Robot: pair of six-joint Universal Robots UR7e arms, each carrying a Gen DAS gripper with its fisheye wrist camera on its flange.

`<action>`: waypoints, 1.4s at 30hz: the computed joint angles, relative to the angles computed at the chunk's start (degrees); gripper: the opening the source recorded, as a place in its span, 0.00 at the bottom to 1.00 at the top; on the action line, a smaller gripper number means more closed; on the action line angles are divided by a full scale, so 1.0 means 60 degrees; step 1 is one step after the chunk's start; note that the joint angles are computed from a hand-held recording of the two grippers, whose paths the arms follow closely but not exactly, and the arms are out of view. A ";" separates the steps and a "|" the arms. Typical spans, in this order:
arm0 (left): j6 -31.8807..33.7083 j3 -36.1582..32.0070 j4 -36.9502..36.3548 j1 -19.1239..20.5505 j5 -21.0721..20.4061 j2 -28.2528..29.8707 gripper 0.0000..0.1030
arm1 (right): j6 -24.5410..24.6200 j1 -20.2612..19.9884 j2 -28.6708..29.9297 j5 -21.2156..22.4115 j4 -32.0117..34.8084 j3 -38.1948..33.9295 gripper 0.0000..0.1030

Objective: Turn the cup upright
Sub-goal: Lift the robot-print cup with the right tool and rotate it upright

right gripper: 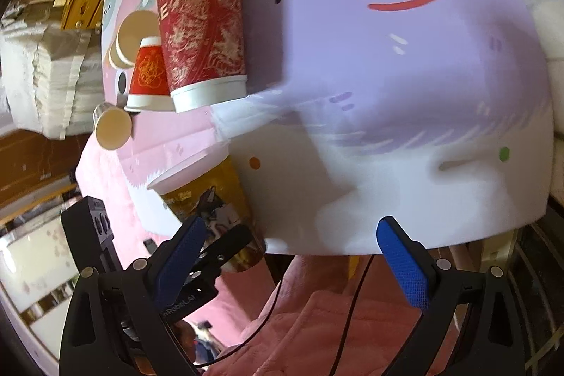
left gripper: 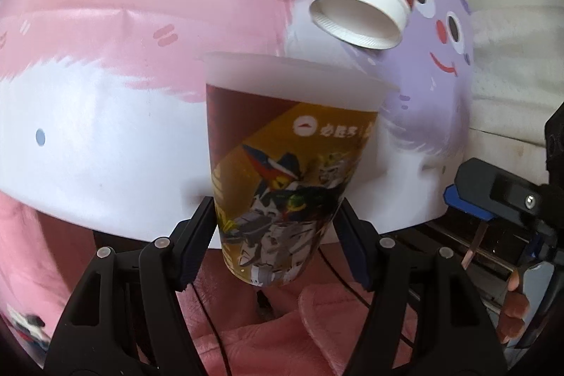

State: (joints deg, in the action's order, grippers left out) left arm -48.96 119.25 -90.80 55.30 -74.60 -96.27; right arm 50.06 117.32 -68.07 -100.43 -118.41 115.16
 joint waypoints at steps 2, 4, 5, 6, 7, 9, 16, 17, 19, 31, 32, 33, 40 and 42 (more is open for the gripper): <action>-0.0366 -0.0101 0.0448 -0.0130 0.0254 0.0064 0.64 | -0.0279 -0.0058 0.0189 0.0099 0.0127 -0.0177 0.96; -0.0650 -0.0235 0.0811 -0.0274 0.0413 0.0280 0.67 | -0.0424 -0.0047 0.0325 0.0075 0.0197 -0.0308 0.96; -0.0712 -0.0268 0.0966 -0.0321 0.0441 0.0304 0.69 | -0.0477 -0.0025 0.0381 0.0071 0.0187 -0.0351 0.96; -0.0739 -0.0326 0.1175 -0.0356 0.0467 0.0326 0.70 | -0.0529 -0.0001 0.0448 0.0078 0.0155 -0.0385 0.96; -0.0724 -0.0379 0.1338 -0.0389 0.0485 0.0357 0.70 | -0.0544 0.0041 0.0504 0.0097 0.0093 -0.0403 0.96; -0.0481 -0.0464 0.1526 -0.0441 0.0532 0.0443 0.70 | -0.0473 0.0146 0.0519 0.0081 -0.0059 -0.0380 0.96; 0.0407 -0.0716 0.2147 -0.0753 0.0922 0.0042 0.70 | 0.0270 0.0668 0.0578 -0.0048 -0.1052 0.0016 0.96; 0.0599 -0.0767 0.2263 -0.0822 0.1008 -0.0024 0.70 | 0.0418 0.0737 0.0556 -0.0061 -0.1203 0.0095 0.96; 0.0819 -0.0841 0.2476 -0.0918 0.1129 -0.0128 0.70 | 0.0620 0.0894 0.0529 -0.0115 -0.1503 0.0234 0.96; 0.2366 -0.1719 0.3618 -0.1130 0.1968 -0.0931 0.70 | 0.1307 0.1749 0.1735 -0.0549 -0.2652 -0.0085 0.96; 0.2359 -0.1851 0.3885 -0.1176 0.2124 -0.1018 0.70 | 0.1297 0.1821 0.1911 -0.0618 -0.2548 -0.0217 0.96; 0.2284 -0.2003 0.4133 -0.1201 0.2301 -0.1106 0.70 | 0.1270 0.1898 0.2116 -0.0682 -0.2416 -0.0377 0.96; 0.2663 -0.2824 0.4320 -0.0587 0.2430 -0.1458 0.70 | 0.0892 0.2238 0.3261 -0.1043 -0.1513 -0.1405 0.96; 0.2492 -0.3011 0.4415 -0.0360 0.2561 -0.1380 0.70 | 0.0891 0.2311 0.3564 -0.1225 -0.1120 -0.1743 0.96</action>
State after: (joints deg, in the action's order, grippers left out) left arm -34.00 101.18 -64.30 53.15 -59.23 -104.56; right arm 55.40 131.18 -46.69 -107.79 -125.13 104.70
